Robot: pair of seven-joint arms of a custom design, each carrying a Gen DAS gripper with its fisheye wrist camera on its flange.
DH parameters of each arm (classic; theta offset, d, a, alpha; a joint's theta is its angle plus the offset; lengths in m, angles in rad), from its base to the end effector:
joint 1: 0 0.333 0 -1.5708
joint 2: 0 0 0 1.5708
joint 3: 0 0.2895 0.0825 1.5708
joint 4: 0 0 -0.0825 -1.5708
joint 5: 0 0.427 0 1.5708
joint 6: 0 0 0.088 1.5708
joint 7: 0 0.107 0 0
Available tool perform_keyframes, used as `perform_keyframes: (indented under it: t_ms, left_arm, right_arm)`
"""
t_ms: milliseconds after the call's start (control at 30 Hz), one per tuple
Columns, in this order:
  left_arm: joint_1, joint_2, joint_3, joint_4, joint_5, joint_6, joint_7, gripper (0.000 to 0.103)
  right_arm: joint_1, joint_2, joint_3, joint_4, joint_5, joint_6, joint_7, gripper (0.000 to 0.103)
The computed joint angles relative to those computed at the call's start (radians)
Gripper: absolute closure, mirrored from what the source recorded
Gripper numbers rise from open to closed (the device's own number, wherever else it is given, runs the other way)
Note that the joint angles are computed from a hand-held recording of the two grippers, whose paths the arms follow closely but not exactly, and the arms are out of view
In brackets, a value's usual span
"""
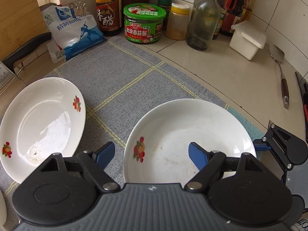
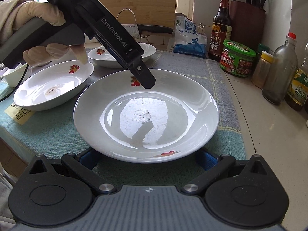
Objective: Organize plates and bowls
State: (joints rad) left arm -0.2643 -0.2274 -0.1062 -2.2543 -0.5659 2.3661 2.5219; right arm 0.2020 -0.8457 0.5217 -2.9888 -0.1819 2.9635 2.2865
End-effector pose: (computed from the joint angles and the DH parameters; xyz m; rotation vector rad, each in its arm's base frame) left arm 0.5140 -0.2079 0.4488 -0.8558 2.8195 -0.8160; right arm 0.3072 0.2331 0.3796 -1.8451 1.5555 -0.7139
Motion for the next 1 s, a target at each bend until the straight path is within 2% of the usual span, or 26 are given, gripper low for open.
perform_keyframes:
  t_ms: [200, 367, 1000]
  left_arm:
    - [0.015, 0.06, -0.014, 0.069, 0.036, -0.072, -0.009, 0.039]
    - [0.027, 0.08, -0.028, 0.094, 0.053, -0.094, 0.002, 0.043]
    - [0.046, 0.105, -0.043, 0.127, 0.029, -0.131, 0.06, 0.044]
  right_arm:
    - [0.021, 0.021, -0.047, 0.001, 0.008, 0.018, -0.062, 0.0]
    - [0.03, 0.029, -0.062, 0.005, 0.027, 0.015, -0.094, 0.0]
    - [0.046, 0.039, -0.084, 0.026, 0.059, -0.027, -0.11, 0.0]
